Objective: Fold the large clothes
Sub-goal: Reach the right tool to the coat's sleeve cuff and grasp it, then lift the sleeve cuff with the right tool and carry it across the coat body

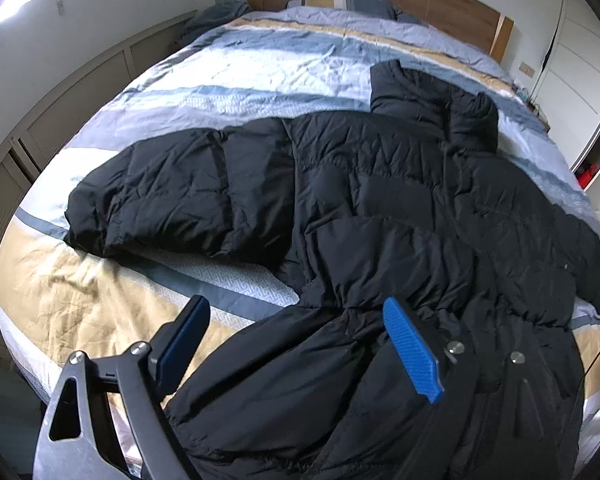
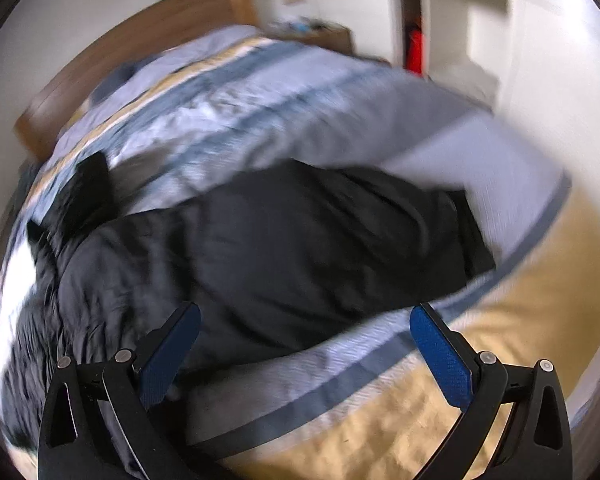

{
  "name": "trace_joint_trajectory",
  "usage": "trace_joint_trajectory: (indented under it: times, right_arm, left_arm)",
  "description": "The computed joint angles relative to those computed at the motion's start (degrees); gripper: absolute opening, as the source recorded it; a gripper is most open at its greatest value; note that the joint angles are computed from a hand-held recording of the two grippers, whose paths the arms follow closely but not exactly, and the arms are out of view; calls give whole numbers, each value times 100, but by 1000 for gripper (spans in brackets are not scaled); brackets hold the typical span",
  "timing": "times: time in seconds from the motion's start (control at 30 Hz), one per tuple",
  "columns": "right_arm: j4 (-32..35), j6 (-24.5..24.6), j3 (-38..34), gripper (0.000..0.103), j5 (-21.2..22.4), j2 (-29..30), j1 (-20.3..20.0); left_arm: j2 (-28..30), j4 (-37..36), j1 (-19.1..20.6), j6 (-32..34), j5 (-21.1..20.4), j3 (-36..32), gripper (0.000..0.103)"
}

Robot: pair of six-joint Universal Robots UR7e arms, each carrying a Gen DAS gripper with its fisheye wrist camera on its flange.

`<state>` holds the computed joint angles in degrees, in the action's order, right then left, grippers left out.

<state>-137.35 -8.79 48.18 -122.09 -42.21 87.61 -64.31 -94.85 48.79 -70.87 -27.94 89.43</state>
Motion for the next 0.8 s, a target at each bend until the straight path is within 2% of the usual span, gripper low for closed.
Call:
trace_joint_trajectory:
  times: [0.1, 0.23, 0.53, 0.63, 0.73, 0.8]
  right_arm:
    - [172, 431, -46, 103, 361, -32, -249]
    - [264, 1113, -1, 103, 1147, -136, -652]
    - [33, 1969, -236, 103, 2421, -24, -1252]
    - [-85, 2077, -462, 101, 2625, 108, -1319]
    - [-17, 2042, -639, 93, 2586, 177, -1333]
    - [126, 1953, -801, 82, 2471, 241, -1317]
  left_arm:
    - [108, -8, 97, -38, -85, -76, 89]
    - [240, 85, 180, -133, -186, -177, 89]
    - [530, 679, 206, -435, -320, -461, 89]
    - [588, 836, 187, -522, -342, -533, 89]
    - [657, 998, 166, -602, -344, -614, 89]
    - [689, 969, 164, -573, -373, -629, 89]
